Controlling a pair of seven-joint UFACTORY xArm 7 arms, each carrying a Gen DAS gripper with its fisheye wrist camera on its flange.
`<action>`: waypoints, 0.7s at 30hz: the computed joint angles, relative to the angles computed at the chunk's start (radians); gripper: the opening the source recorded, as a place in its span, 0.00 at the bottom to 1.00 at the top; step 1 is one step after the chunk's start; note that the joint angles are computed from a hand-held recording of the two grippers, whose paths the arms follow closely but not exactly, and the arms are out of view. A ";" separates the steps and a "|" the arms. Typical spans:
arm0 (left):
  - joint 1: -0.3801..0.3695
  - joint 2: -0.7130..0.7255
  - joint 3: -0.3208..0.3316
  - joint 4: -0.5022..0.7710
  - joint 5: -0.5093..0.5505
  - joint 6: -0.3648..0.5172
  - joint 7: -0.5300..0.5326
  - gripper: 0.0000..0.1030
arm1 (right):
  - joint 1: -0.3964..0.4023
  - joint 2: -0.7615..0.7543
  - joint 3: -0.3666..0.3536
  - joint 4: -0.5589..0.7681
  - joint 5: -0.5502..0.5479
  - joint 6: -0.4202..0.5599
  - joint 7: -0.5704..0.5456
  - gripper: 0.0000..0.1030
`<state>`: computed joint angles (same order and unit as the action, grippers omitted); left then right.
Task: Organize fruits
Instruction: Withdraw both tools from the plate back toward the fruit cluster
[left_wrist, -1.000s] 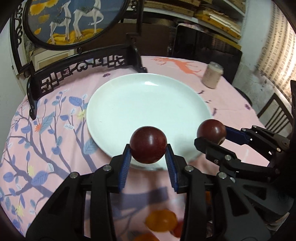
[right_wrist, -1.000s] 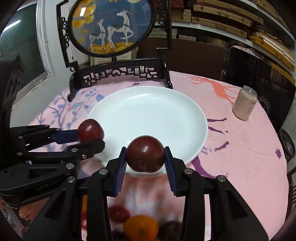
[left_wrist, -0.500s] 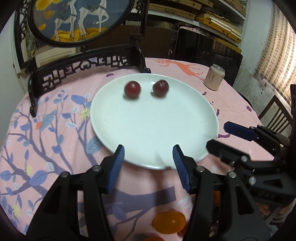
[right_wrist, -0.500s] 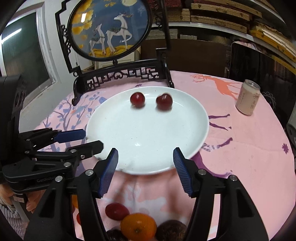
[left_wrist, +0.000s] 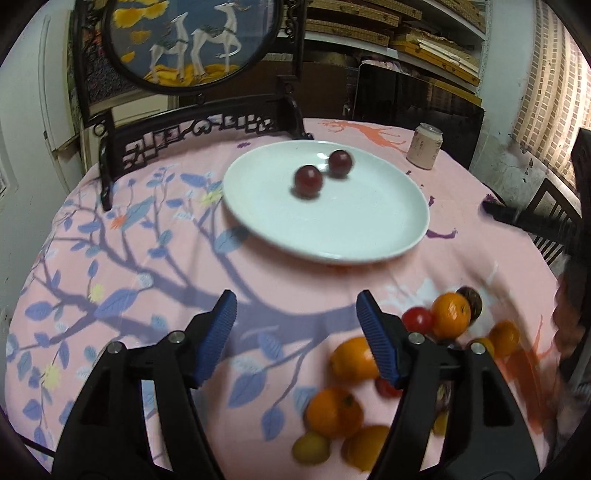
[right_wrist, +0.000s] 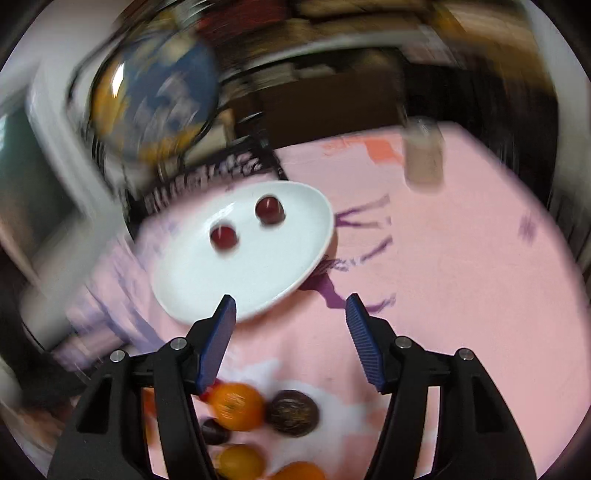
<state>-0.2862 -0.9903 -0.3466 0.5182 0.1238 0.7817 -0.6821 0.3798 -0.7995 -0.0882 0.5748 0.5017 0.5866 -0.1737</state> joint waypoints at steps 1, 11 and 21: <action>-0.003 -0.012 0.000 0.002 0.003 0.024 0.004 0.67 | 0.022 -0.013 -0.075 0.009 0.072 0.028 0.004 0.60; -0.140 -0.189 -0.065 -0.086 -0.057 0.113 -0.001 0.67 | -0.112 -0.422 -0.086 -0.238 -0.015 0.164 -0.034 0.76; -0.213 -0.291 -0.075 -0.143 -0.082 0.167 -0.042 0.67 | -0.154 -0.515 -0.084 -0.306 -0.031 0.253 0.013 0.76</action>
<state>-0.4992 -1.2810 -0.4219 0.3748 0.0417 0.9485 -0.7244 0.2255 -1.3141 -0.1725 0.2689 0.4704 0.8395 -0.1610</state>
